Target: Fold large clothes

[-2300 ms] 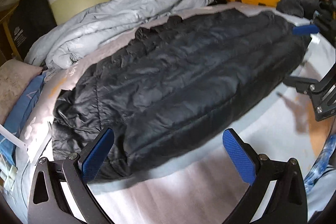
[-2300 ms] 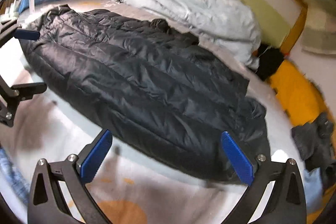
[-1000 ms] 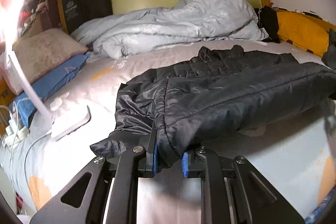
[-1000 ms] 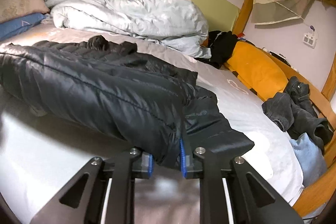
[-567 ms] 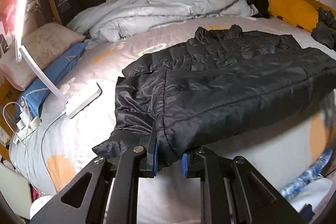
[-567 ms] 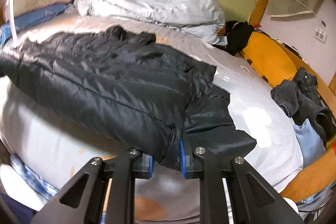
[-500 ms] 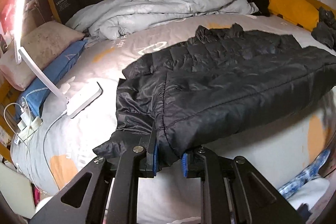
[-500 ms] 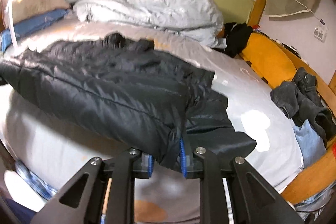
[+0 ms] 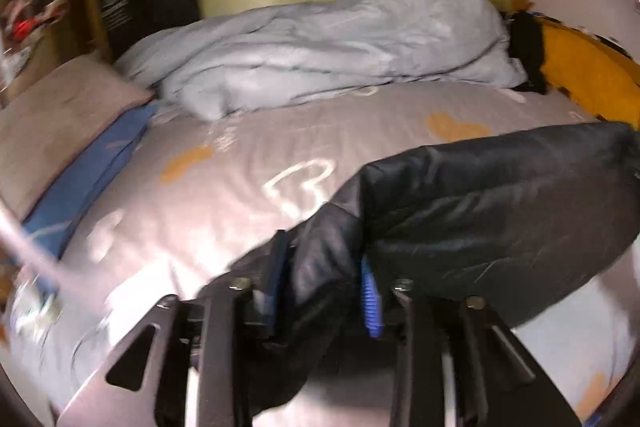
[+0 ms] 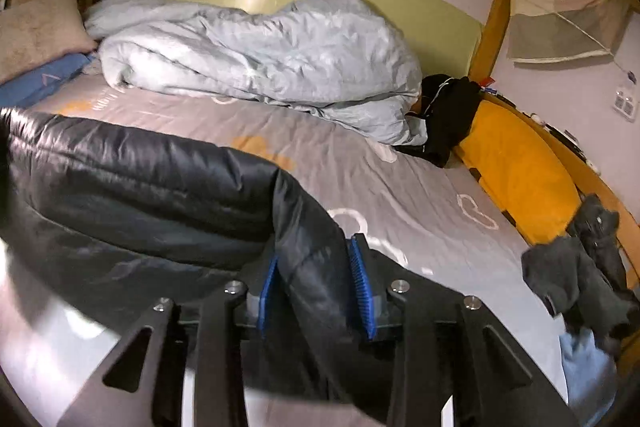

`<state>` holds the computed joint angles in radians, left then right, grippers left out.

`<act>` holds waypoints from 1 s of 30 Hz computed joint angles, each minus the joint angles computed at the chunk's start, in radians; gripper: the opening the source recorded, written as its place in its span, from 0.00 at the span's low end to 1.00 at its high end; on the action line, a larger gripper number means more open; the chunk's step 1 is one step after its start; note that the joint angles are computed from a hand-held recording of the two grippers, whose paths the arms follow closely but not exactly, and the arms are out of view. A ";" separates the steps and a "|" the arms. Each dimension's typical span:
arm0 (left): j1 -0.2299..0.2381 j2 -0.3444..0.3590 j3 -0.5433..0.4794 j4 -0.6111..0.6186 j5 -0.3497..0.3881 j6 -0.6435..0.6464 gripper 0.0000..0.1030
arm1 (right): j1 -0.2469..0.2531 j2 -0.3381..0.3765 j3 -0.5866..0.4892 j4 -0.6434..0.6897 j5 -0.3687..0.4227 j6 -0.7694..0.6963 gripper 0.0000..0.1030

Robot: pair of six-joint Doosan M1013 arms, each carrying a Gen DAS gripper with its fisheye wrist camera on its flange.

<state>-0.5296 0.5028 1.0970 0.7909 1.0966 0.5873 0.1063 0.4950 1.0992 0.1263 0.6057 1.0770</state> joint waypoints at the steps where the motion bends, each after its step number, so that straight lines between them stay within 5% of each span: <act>1: 0.007 0.013 -0.004 0.026 0.002 -0.018 0.42 | 0.003 0.016 -0.015 -0.010 0.000 0.010 0.33; 3: 0.025 0.015 0.017 0.035 -0.043 -0.068 0.48 | 0.005 0.039 -0.026 -0.023 -0.017 0.050 0.40; 5: 0.041 -0.002 0.063 0.034 -0.113 -0.144 0.65 | -0.001 0.040 -0.013 -0.022 -0.041 0.091 0.60; 6: 0.043 -0.008 0.080 0.052 -0.119 -0.185 0.71 | -0.005 0.036 -0.004 -0.017 -0.055 0.099 0.80; 7: 0.042 -0.017 0.100 0.079 -0.124 -0.231 0.80 | -0.016 0.024 0.021 0.021 -0.097 0.089 0.86; 10: 0.032 -0.041 0.139 0.155 -0.117 -0.332 0.90 | -0.038 0.003 0.042 0.053 -0.131 0.106 0.88; 15: 0.000 -0.080 0.177 0.235 -0.100 -0.398 0.91 | -0.077 -0.028 0.048 0.263 -0.100 0.036 0.92; 18: -0.001 -0.101 0.183 0.125 -0.200 -0.292 0.91 | -0.093 -0.035 0.042 0.456 0.005 -0.130 0.97; 20: 0.007 -0.089 0.156 -0.024 -0.239 -0.161 0.92 | -0.094 -0.016 0.007 0.504 0.151 -0.203 0.98; 22: 0.021 -0.065 0.123 -0.173 -0.242 -0.037 0.92 | -0.084 0.016 -0.041 0.480 0.293 -0.206 0.98; 24: 0.030 -0.034 0.092 -0.256 -0.203 0.027 0.92 | -0.060 0.046 -0.075 0.365 0.355 -0.127 0.98; 27: 0.048 0.008 0.061 -0.317 -0.137 0.091 0.92 | -0.029 0.088 -0.109 0.199 0.381 -0.014 0.98; 30: 0.053 0.032 0.048 -0.268 -0.105 0.097 0.92 | -0.015 0.111 -0.118 0.155 0.323 0.010 0.98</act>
<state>-0.4764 0.5353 1.1452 0.5225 0.9915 0.6844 0.0914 0.6063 0.9811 0.2808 0.9285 1.0867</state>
